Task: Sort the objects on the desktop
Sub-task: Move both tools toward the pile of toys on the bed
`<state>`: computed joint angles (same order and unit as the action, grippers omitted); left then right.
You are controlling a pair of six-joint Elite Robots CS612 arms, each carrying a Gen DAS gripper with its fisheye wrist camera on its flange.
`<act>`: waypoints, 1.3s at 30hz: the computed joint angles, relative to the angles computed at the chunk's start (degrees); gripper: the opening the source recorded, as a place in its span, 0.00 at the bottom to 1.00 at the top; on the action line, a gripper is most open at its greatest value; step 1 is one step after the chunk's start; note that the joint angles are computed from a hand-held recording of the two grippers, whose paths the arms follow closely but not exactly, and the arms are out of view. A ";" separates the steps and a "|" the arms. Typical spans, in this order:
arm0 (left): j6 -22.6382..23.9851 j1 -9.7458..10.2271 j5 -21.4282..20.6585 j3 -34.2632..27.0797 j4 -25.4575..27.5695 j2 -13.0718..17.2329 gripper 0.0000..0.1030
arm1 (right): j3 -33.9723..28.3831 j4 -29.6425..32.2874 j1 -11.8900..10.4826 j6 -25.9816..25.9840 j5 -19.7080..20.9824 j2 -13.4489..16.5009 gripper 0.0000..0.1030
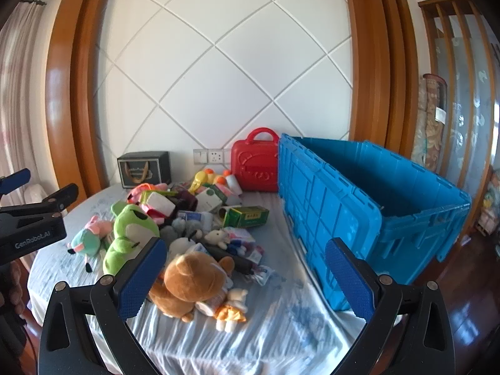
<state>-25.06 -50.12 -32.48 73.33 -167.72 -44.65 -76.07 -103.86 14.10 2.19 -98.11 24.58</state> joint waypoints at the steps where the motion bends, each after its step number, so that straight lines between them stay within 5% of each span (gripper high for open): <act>1: -0.39 -0.01 0.10 0.09 0.15 -0.01 0.99 | -0.05 -0.05 -0.02 -0.13 0.14 0.10 1.00; 14: -3.67 -0.15 0.94 -0.93 3.63 0.46 0.99 | -0.18 -3.30 -0.98 -1.65 5.13 0.69 1.00; 23: -6.51 -0.09 1.78 -2.81 8.64 1.36 0.99 | 1.47 1.31 -1.69 -4.78 7.47 -0.13 1.00; 29: -9.94 -0.24 2.52 -4.28 12.71 2.20 0.99 | 2.22 5.20 -3.76 -4.01 16.99 -0.78 1.00; 35: -14.82 -0.45 3.06 -4.40 17.65 2.26 0.99 | 2.17 3.75 -4.29 -4.18 18.97 -0.27 1.00; 39: -15.32 -0.09 2.37 -4.26 18.96 2.36 0.99 | 3.48 5.50 -4.32 -4.76 23.72 -0.52 1.00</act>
